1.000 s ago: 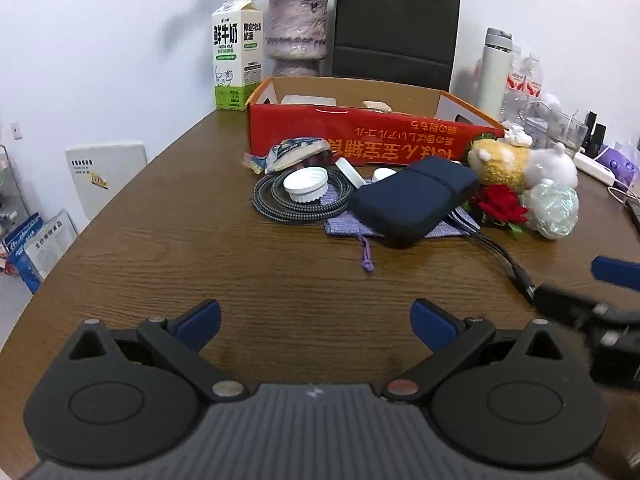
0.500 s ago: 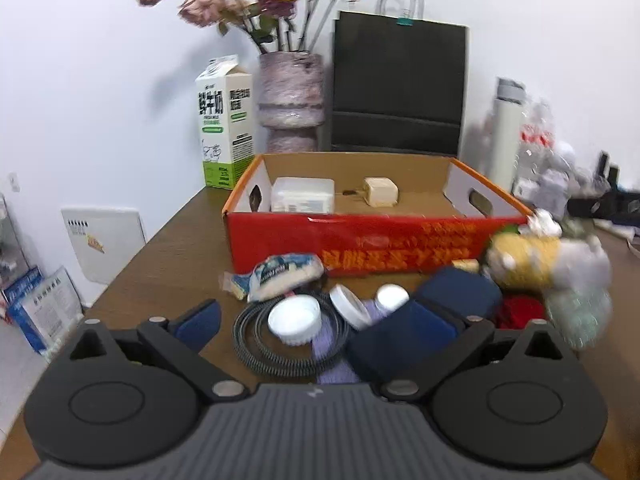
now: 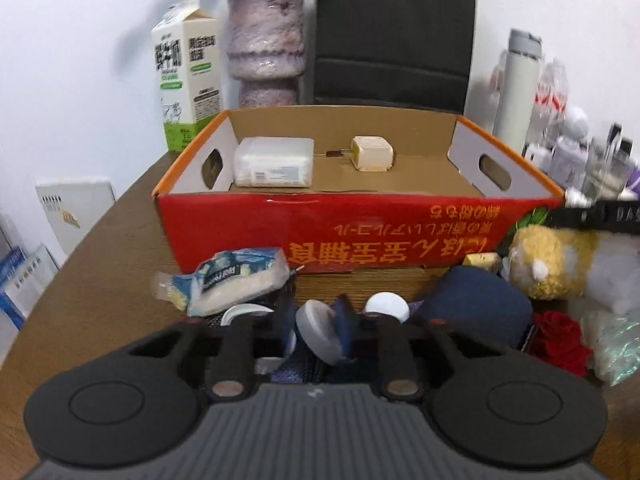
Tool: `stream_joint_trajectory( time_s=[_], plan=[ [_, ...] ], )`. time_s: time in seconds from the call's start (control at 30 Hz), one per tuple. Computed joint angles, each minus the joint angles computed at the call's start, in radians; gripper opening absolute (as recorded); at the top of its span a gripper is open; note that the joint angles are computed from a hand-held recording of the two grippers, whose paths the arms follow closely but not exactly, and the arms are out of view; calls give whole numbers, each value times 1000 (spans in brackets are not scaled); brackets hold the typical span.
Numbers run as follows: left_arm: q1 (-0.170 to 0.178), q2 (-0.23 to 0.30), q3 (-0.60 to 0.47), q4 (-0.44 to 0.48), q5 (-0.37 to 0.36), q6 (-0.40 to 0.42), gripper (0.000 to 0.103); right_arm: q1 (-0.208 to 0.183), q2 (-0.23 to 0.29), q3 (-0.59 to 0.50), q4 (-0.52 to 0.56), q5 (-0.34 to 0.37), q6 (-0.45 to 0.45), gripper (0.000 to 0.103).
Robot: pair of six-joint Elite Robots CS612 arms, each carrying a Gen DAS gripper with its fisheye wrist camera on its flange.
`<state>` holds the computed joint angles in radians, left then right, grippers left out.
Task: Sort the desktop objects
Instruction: 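Grasp a white round lid with the left tool while the right tool grasps the crumpled white tissue, then carry both items into the cardboard box and open both tools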
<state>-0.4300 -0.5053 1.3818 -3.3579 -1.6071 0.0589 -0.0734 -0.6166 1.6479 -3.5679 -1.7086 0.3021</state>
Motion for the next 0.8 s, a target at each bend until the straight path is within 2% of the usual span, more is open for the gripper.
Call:
stream_joint_trajectory(
  time_s=[0.07,0.13,0.33,0.43,0.53,0.67,0.8],
  plan=[
    [-1,0,15,-52,-3,9,14,4,-1,9,-37,-3,-11,19],
    [2,-2,23,-85,-16,-18,12,9,-5,21,-83,-13,-20,19],
    [22,-27,26,-66,-64,-98,10,15,-30,58,-212,13,-24,19],
    [41,-39,26,-109,-119,-142,10,14,-44,70,-260,31,-31,19],
    [68,-56,12,-111,-216,-187,10,10,-58,75,-266,61,-29,19],
    [77,-60,-9,-140,-253,-197,10,7,-63,66,-252,86,-26,19],
    [69,-48,-87,-26,-279,-157,10,-8,-64,28,-179,144,-26,19]
  ],
)
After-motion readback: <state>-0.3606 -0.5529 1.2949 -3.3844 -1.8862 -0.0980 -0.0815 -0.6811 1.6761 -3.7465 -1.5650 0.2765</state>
